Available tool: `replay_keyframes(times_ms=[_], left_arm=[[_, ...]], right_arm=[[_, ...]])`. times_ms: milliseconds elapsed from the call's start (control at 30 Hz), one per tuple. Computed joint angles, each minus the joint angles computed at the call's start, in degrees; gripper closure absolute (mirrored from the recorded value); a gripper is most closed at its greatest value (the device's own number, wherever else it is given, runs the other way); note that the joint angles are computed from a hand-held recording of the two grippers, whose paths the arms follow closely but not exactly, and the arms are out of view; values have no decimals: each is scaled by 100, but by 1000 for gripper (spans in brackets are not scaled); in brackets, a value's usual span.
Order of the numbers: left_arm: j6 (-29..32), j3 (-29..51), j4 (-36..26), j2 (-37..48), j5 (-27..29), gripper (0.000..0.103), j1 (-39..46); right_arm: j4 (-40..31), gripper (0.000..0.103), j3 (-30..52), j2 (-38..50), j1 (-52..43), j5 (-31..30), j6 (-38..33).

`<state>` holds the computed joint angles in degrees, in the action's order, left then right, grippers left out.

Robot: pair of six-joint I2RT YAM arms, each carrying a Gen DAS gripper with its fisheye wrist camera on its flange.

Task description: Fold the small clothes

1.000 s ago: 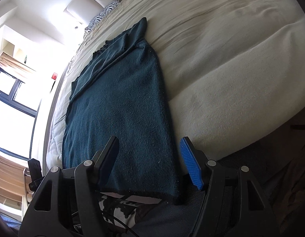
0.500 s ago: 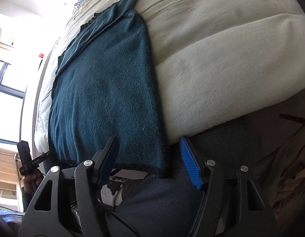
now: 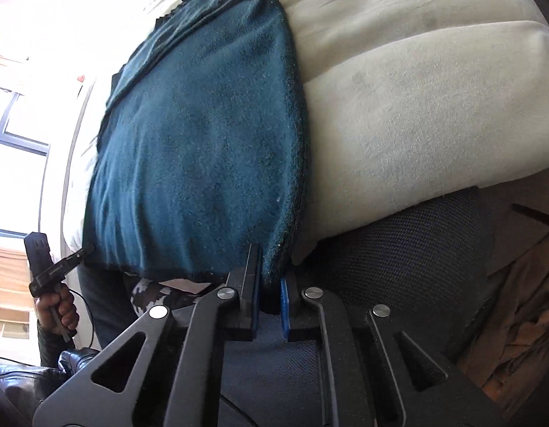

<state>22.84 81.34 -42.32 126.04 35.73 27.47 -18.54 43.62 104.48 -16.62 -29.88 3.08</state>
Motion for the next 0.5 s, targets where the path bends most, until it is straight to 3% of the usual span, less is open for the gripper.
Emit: replay_keyframes(times_ms=[333,500], left_arm=[[-237,815,-784,146,1537,97,314],[-828,1299,-798,327,2291,97,374]], right_arm=[[836,96,-89,-733,-366,-1624,956],[1302,96,275,-579,-209,-1822,1637]])
